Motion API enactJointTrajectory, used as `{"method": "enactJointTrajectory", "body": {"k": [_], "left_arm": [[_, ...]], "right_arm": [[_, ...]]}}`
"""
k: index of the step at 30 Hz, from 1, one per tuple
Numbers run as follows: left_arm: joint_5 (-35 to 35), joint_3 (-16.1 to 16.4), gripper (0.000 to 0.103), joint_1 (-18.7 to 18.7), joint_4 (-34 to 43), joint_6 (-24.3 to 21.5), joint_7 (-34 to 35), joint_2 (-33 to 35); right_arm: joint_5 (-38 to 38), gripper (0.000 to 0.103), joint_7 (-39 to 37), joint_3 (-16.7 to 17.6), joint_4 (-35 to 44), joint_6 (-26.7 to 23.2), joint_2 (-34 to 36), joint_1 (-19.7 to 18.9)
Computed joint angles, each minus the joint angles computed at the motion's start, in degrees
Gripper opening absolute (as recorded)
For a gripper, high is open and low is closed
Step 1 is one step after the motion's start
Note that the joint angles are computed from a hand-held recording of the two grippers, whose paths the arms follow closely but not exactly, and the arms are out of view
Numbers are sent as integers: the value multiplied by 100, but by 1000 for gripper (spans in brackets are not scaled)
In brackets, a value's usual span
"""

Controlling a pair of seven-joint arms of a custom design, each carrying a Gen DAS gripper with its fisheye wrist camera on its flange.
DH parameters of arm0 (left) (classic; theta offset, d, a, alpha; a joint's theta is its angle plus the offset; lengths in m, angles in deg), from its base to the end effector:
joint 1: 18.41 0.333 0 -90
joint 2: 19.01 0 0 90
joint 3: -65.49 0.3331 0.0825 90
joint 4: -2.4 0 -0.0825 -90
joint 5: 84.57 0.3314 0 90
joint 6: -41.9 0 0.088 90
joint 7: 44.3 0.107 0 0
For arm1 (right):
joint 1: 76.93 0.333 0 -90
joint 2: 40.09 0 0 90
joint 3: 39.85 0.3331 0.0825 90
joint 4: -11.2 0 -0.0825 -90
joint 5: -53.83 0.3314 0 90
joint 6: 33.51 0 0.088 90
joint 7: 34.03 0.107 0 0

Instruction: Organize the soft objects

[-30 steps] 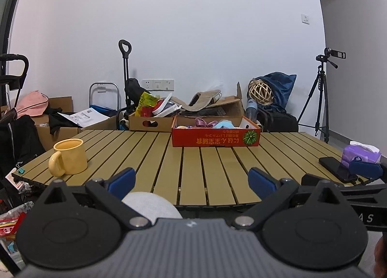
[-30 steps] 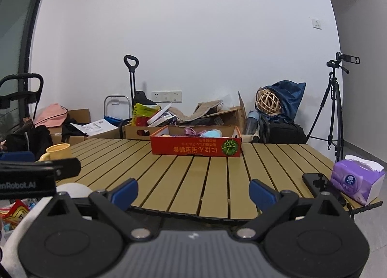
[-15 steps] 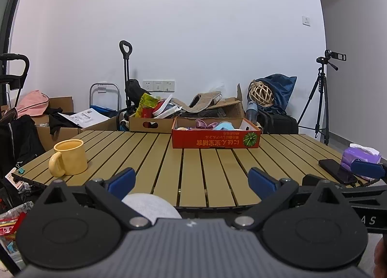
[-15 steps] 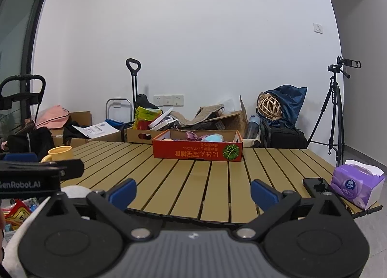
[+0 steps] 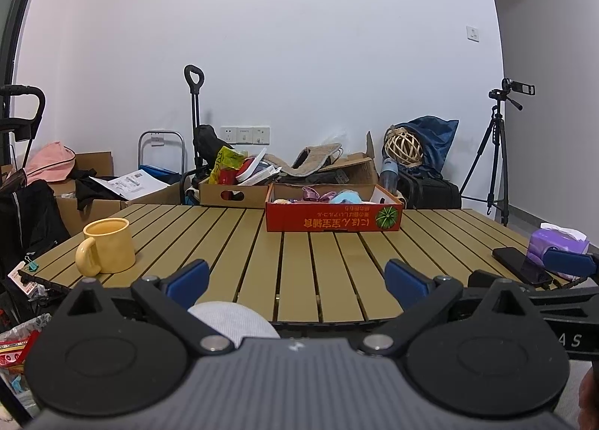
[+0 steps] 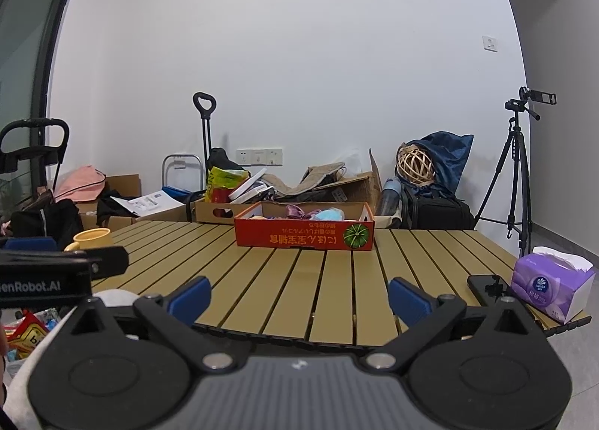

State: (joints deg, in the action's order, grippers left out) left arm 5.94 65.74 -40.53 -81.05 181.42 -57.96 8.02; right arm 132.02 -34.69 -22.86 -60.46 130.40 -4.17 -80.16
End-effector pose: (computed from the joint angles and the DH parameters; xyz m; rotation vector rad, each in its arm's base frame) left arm 0.6447 -0.2568 0.5051 -1.5710 1.1009 -0.8353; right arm 0.7272 0.0504 0.5085 -1.6325 0.9841 -0.6894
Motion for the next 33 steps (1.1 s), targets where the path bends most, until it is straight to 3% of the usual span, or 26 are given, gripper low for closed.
{"method": "enactJointTrajectory", "body": {"k": [33], "left_arm": [[184,-12,103,23,-96,4,-88,-87]], "right_arm": [[66,102,-34,65,47,10,54,-42]]}}
